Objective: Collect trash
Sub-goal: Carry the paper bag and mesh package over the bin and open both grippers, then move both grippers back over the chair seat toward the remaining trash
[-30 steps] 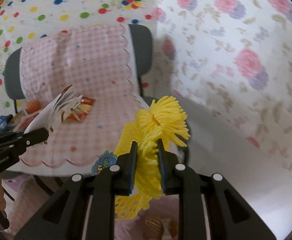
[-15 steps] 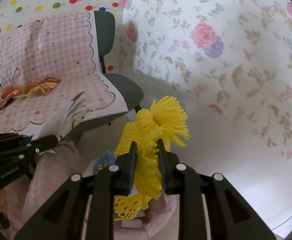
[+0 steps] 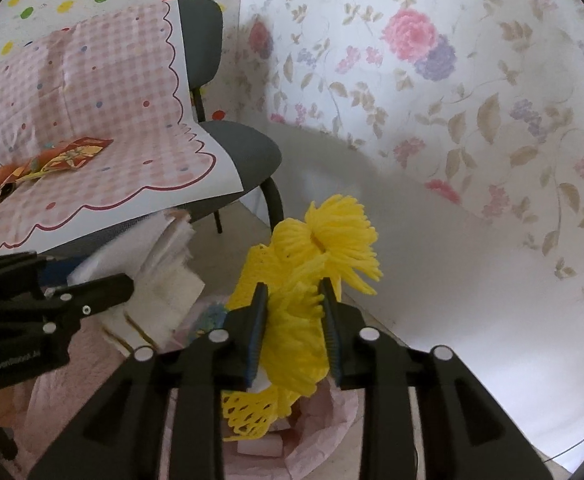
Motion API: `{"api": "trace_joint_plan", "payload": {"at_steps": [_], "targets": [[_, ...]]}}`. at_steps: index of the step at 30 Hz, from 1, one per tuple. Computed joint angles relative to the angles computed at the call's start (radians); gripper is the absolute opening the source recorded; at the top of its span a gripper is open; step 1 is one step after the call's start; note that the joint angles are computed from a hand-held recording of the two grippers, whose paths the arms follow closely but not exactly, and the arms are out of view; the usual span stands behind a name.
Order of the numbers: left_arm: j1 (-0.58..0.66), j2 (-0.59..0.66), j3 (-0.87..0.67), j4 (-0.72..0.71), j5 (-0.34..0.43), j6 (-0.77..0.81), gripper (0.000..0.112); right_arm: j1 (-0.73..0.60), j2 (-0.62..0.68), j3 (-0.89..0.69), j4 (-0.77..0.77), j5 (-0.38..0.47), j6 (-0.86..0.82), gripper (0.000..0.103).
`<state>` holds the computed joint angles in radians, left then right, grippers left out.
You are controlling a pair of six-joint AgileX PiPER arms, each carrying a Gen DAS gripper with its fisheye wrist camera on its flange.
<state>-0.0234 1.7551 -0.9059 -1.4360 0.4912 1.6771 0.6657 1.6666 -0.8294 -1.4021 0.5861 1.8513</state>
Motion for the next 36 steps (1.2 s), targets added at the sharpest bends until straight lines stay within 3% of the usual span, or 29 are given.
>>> {"api": "trace_joint_plan", "payload": {"at_steps": [2, 5, 12, 21, 30, 36], "targets": [[0.001, 0.001, 0.000, -0.003, 0.002, 0.004, 0.054, -0.010, 0.007, 0.001, -0.004, -0.023, 0.000, 0.042], [0.001, 0.005, -0.006, 0.008, 0.003, -0.009, 0.056, -0.015, 0.015, 0.004, -0.005, -0.035, 0.004, 0.045], [0.048, -0.017, 0.000, -0.010, 0.011, -0.012, 0.056, -0.017, -0.033, 0.026, -0.022, -0.034, 0.037, 0.045], [0.144, -0.076, -0.006, 0.050, 0.029, -0.083, 0.056, 0.020, -0.123, -0.027, 0.070, 0.006, -0.100, 0.045], [0.303, -0.157, -0.067, 0.209, 0.100, -0.219, 0.062, 0.006, -0.070, -0.235, 0.209, -0.088, -0.340, 0.045], [0.433, -0.160, -0.122, 0.259, 0.136, -0.258, 0.066, 0.008, 0.066, -0.462, 0.467, -0.147, -0.657, 0.045]]}}
